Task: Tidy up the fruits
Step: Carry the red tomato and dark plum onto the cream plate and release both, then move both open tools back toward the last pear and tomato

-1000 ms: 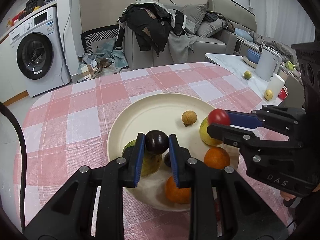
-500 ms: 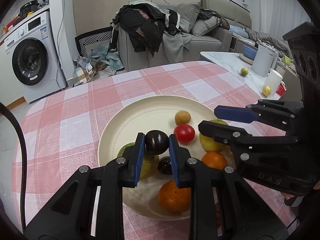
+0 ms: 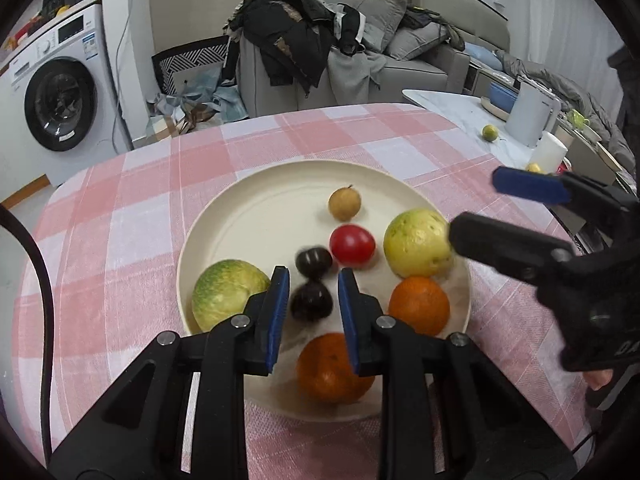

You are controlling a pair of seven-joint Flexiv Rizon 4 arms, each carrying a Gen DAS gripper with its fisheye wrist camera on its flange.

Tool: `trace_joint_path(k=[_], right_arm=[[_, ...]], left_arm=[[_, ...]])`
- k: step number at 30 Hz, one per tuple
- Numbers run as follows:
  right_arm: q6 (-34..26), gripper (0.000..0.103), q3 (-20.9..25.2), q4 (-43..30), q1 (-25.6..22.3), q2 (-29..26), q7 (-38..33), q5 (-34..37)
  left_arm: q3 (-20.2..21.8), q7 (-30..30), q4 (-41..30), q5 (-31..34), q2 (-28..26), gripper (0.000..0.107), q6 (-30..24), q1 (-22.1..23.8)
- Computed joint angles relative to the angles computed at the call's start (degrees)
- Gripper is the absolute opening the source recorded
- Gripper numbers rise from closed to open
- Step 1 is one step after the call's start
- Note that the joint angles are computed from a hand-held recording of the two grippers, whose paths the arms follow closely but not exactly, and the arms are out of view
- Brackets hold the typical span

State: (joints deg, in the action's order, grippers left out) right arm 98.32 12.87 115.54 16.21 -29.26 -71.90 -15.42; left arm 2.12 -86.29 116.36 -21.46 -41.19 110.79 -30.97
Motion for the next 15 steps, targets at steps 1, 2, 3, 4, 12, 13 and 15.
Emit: trace_joint_path(k=[1, 2, 3, 4, 12, 13, 15], right_arm=[[0.21, 0.078, -0.21, 0.40, 0.10, 0.36, 0.15, 0.24], [0.51, 0.079, -0.57, 1.00, 0.33, 0.84, 0.24, 0.43], [1.45, 0.083, -1.59, 2.02, 1.09, 1.51, 0.14, 0.59], [2.17, 0.086, -3.03, 2.82, 2.29, 2.06, 0.10, 0.74], [8.18, 0.102, -9.98, 9.44, 8.31, 5.66, -2.66, 3.60], [8.35, 0.103, -10.61, 10.14, 8.97, 6.09, -3.01, 4.26], [8.45, 0.103, -10.38, 11.10, 8.87, 6.64, -3.40, 4.97]], left_arm=[[0.75, -0.15, 0.50, -0.47, 0.11, 0.024, 0.43, -0.92], [0.73, -0.23, 1.32, -0.32, 0.45, 0.028, 1.13, -1.13], [0.33, -0.28, 2.08, 0.05, 0.78, 0.032, 1.90, -0.95], [0.43, -0.39, 3.02, 0.03, 1.09, 0.044, 3.15, -1.41], [0.51, 0.70, 10.74, -7.43, 4.69, 0.083, 12.87, -6.46], [0.03, 0.84, 11.77, -8.32, 5.32, 0.083, 13.76, -6.62], [-0.96, 0.97, 13.91, -9.93, 6.32, 0.084, 16.03, -7.09]])
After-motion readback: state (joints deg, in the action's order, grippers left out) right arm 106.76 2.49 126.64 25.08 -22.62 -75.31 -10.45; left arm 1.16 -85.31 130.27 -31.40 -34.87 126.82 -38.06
